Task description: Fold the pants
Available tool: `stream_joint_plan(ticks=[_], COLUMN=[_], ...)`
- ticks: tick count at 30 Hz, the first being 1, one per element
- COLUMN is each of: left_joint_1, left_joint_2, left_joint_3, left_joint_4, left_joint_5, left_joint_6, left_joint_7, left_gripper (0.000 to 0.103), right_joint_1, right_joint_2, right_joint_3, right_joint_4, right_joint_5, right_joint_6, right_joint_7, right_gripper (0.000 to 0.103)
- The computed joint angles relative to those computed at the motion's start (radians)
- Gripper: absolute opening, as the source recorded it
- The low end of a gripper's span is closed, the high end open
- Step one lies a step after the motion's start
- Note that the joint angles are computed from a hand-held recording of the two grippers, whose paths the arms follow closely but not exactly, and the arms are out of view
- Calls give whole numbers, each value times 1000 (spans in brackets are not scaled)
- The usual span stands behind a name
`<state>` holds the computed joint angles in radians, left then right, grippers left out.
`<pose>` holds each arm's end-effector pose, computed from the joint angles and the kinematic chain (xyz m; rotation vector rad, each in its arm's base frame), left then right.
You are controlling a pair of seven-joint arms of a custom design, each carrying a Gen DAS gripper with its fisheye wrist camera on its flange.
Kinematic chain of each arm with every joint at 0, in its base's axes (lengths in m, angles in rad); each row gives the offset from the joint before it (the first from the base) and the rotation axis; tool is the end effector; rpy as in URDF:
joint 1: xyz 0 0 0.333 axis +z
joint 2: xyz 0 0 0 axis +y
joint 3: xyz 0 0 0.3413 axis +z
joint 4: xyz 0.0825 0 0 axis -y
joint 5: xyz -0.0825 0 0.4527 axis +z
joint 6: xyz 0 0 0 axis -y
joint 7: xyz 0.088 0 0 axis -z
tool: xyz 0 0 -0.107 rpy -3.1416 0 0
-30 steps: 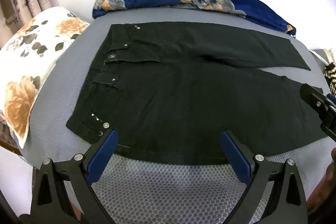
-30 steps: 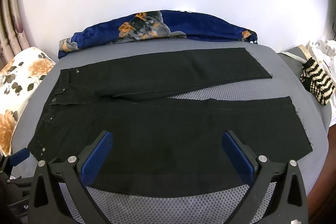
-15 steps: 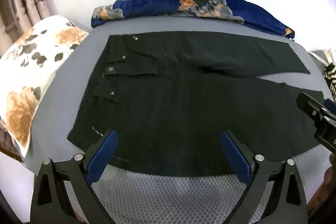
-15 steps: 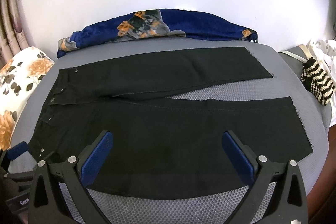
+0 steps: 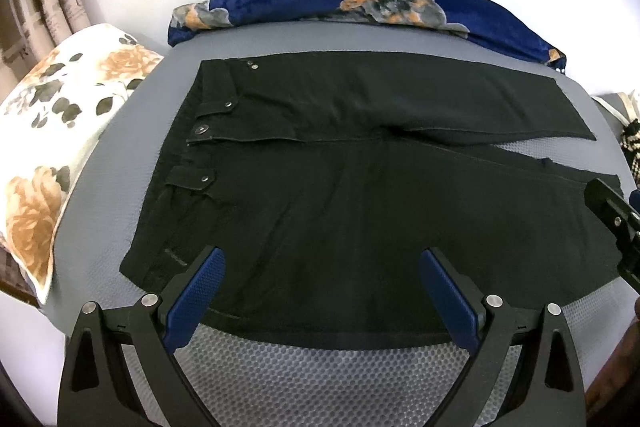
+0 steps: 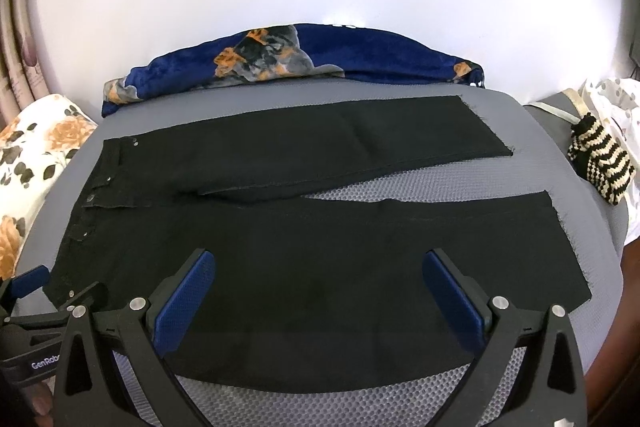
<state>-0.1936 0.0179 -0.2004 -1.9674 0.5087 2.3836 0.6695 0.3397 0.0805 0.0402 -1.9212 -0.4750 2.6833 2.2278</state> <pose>0.6108 -0.2481 0.5028 -2.0505 1.6679 -0.4462 0.6355 0.2685 0.5217 -1.8402 1.7054 -0.6658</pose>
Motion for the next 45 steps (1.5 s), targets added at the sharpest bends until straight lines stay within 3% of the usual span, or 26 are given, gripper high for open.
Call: stream_joint_plan(ticks=[10, 45], left_joint_1=[-3, 4], left_joint_2=[24, 38], left_joint_3=[4, 12], left_joint_4=[25, 27], left_joint_5=[21, -4], left_joint_6=[-7, 3], left_joint_7=[-4, 11], left_gripper=[97, 97], right_joint_1=[-4, 9], right_joint_2=[9, 31], right_joint_3=[-10, -19], right_joint_4=[1, 27], right_joint_5=[-16, 9], right_joint_6=[42, 12], right_joint_7=[15, 16], right_gripper=[103, 103])
